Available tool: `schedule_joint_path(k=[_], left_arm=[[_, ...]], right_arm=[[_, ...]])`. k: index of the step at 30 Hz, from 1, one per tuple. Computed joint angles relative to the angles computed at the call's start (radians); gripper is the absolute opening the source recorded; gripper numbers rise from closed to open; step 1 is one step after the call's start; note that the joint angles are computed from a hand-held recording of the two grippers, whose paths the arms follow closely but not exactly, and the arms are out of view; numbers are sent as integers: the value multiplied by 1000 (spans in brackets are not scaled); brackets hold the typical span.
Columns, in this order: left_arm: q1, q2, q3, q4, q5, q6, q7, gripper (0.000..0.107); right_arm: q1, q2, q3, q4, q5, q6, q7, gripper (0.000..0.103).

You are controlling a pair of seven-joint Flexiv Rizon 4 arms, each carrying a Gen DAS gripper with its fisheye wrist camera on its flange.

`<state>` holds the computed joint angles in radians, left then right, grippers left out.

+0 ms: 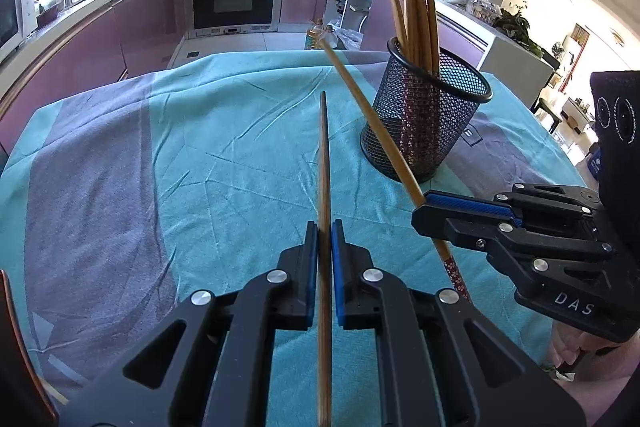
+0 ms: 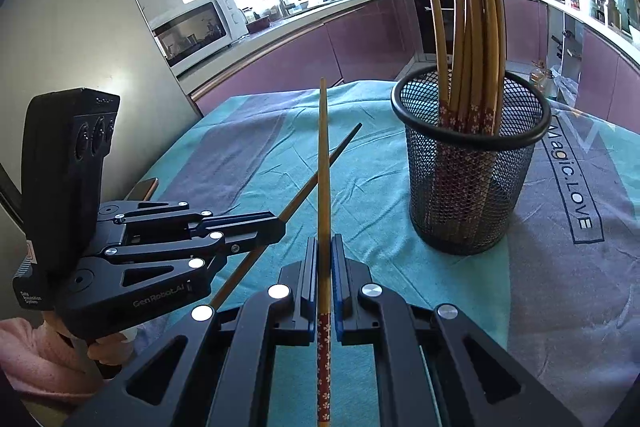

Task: Organize utensils
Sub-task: 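Lift both held chopsticks upright and carry them toward the mesh cup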

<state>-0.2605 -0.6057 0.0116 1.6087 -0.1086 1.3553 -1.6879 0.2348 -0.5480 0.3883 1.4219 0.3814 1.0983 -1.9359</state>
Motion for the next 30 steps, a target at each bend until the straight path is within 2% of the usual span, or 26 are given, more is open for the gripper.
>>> schedule_joint_path(k=[30], left_arm=[[63, 50, -98, 83, -99, 86, 117, 8]], right_arm=[[-43, 33, 23, 9, 97, 15, -84, 6]])
